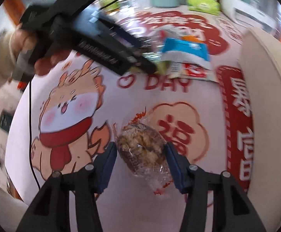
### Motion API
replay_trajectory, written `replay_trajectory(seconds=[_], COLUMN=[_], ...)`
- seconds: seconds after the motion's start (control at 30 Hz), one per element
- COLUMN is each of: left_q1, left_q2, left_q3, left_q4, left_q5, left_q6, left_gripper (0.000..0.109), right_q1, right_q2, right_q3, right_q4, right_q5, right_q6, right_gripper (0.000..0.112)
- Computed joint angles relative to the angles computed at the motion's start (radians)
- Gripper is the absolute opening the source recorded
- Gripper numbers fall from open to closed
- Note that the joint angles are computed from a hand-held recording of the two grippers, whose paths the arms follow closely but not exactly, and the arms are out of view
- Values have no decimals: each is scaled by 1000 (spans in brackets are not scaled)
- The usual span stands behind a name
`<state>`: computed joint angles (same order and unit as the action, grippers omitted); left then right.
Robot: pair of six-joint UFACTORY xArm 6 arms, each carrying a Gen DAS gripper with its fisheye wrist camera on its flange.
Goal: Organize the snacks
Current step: 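Move both open tools back to the remaining snacks, then grasp the green biscuit pack with the left tool while the right grasps a nut bag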
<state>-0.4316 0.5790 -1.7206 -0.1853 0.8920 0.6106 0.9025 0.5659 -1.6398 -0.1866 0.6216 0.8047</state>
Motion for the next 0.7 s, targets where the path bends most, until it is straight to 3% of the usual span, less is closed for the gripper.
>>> replay_trajectory(seconds=[0.17, 0.23, 0.4, 0.5, 0.7], left_q1=[-9, -7, -2, -12, -33], left_q2=[-21, 4, 49, 40, -22], left_q3=[35, 2, -65, -47, 60], left_q4=[4, 16, 6, 12, 28], left_q5=[-4, 34, 63, 39, -27], left_q6=[42, 32, 2, 6, -60], left_gripper=[54, 46, 45, 37, 35], right_q1=[-21, -19, -20, -17, -14], right_q2=[-88, -116, -109, -111, -135], right_q3=[114, 148, 143, 151, 172], right_q4=[-72, -85, -96, -102, -143], right_q5=[-18, -32, -29, -45, -64], right_q6=[185, 218, 247, 265, 298], right_gripper=[52, 52, 52, 52, 52])
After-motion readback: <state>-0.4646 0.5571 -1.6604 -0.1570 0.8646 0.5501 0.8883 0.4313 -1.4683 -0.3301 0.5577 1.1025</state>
